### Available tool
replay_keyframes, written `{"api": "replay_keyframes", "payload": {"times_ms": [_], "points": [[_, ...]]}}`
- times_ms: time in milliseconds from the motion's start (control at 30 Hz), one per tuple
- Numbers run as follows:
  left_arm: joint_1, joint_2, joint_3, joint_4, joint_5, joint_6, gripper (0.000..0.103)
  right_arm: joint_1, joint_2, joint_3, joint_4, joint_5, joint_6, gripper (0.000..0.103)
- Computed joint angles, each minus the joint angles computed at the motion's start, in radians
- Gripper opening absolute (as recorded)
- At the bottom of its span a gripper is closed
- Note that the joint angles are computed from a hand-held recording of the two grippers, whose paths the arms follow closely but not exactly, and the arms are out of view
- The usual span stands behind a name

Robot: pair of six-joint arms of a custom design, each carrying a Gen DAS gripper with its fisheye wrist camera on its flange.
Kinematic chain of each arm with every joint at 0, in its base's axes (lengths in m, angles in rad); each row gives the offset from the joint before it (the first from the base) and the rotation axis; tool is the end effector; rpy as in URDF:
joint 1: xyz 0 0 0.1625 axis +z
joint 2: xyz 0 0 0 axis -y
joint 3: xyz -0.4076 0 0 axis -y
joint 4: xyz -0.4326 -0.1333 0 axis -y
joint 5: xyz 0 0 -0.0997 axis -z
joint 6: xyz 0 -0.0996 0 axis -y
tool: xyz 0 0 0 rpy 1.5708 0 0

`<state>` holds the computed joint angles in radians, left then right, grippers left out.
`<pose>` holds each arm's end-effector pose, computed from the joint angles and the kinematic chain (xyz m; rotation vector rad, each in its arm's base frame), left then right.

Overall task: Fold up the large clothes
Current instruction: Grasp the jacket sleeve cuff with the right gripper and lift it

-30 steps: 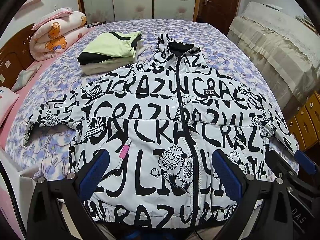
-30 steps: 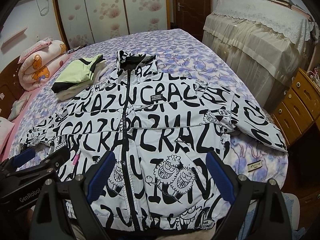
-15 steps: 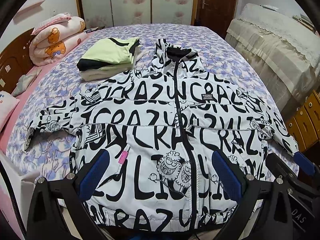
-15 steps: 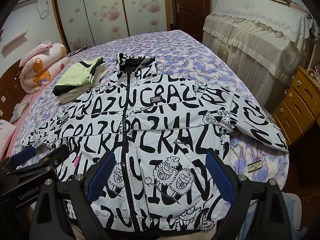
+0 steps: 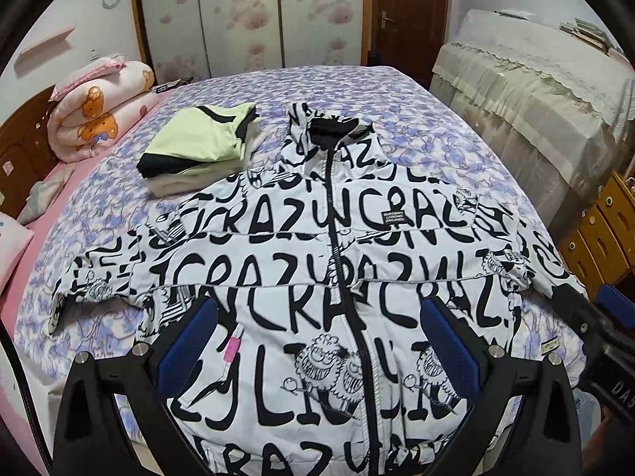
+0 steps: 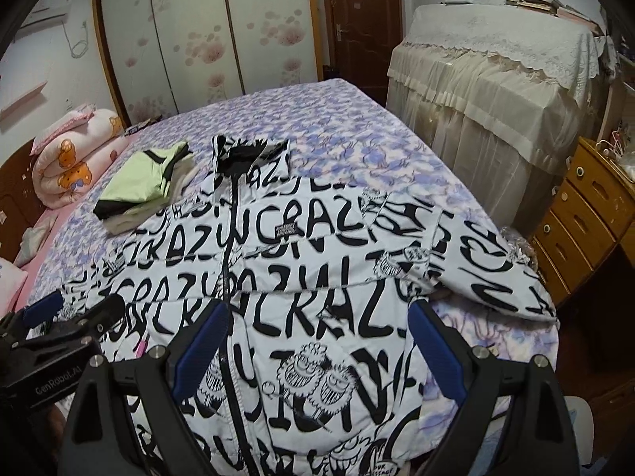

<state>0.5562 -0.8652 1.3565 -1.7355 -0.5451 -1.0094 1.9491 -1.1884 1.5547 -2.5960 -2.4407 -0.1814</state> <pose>-0.4992 -0.5676 0.1878 0.2097 2.1982 -0.8577 0.3021 -0.6054 0.3960 0.2722 -2.2148 0.8505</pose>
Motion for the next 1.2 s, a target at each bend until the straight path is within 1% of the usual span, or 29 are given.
{"api": "replay_keyframes", "payload": {"times_ms": [67,167,233,267,333,367,400,467,533,600,700,800,833,867,967,1000,1067,1100,1133,1200], "points": [[-0.001,0.01,-0.008,-0.023,0.012,0.026,0.101,-0.009,0.008,-0.023,-0.002,0.011,-0.001,0.093],[-0.001,0.041,-0.043,-0.045,0.045,0.075,0.101,-0.021,0.015,-0.037,-0.05,0.005,-0.032,0.093],[0.002,0.064,-0.067,-0.085,0.054,0.128,0.101,-0.038,-0.015,-0.021,-0.074,0.009,-0.049,0.093],[0.003,0.072,-0.074,-0.114,0.06,0.159,0.101,-0.044,-0.014,-0.026,-0.081,0.008,-0.047,0.093],[0.005,0.098,-0.088,-0.196,0.084,0.238,0.101,-0.069,-0.042,-0.016,-0.104,0.015,-0.063,0.093],[0.006,0.112,-0.091,-0.262,0.095,0.299,0.101,-0.075,-0.032,-0.024,-0.117,0.001,-0.063,0.093],[0.008,0.133,-0.101,-0.328,0.106,0.366,0.101,-0.089,-0.049,-0.022,-0.121,-0.001,-0.069,0.093],[0.012,0.17,-0.126,-0.416,0.122,0.46,0.101,-0.113,-0.057,-0.026,-0.122,-0.009,-0.054,0.093],[0.016,0.218,-0.162,-0.501,0.138,0.556,0.101,-0.147,-0.075,-0.032,-0.09,-0.002,-0.013,0.093],[0.024,0.273,-0.215,-0.557,0.142,0.635,0.101,-0.19,-0.1,-0.035,-0.045,0.023,0.044,0.093],[0.039,0.336,-0.274,-0.659,0.083,0.745,0.101,-0.256,-0.139,-0.032,0.004,0.063,0.111,0.093],[0.053,0.388,-0.327,-0.7,0.022,0.781,0.101,-0.32,-0.172,-0.021,0.035,0.091,0.17,0.093],[0.059,0.413,-0.356,-0.706,-0.008,0.795,0.101,-0.344,-0.183,-0.018,0.051,0.107,0.197,0.093],[0.063,0.432,-0.375,-0.718,-0.025,0.808,0.101,-0.366,-0.193,-0.014,0.067,0.126,0.224,0.093],[0.073,0.493,-0.433,-0.754,-0.067,0.85,0.101,-0.445,-0.232,0.007,0.099,0.223,0.303,0.093],[0.075,0.507,-0.446,-0.76,-0.069,0.854,0.101,-0.469,-0.243,0.014,0.105,0.259,0.324,0.093],[0.08,0.536,-0.477,-0.751,-0.078,0.847,0.101,-0.512,-0.259,0.016,0.15,0.317,0.396,0.093],[0.083,0.551,-0.499,-0.731,-0.077,0.834,0.101,-0.538,-0.271,0.023,0.161,0.366,0.433,0.093],[0.087,0.569,-0.531,-0.683,-0.077,0.811,0.101,-0.563,-0.283,0.033,0.159,0.415,0.458,0.093],[0.096,0.603,-0.592,-0.589,-0.079,0.772,0.101,-0.601,-0.3,0.053,0.145,0.465,0.504,0.093]]}}
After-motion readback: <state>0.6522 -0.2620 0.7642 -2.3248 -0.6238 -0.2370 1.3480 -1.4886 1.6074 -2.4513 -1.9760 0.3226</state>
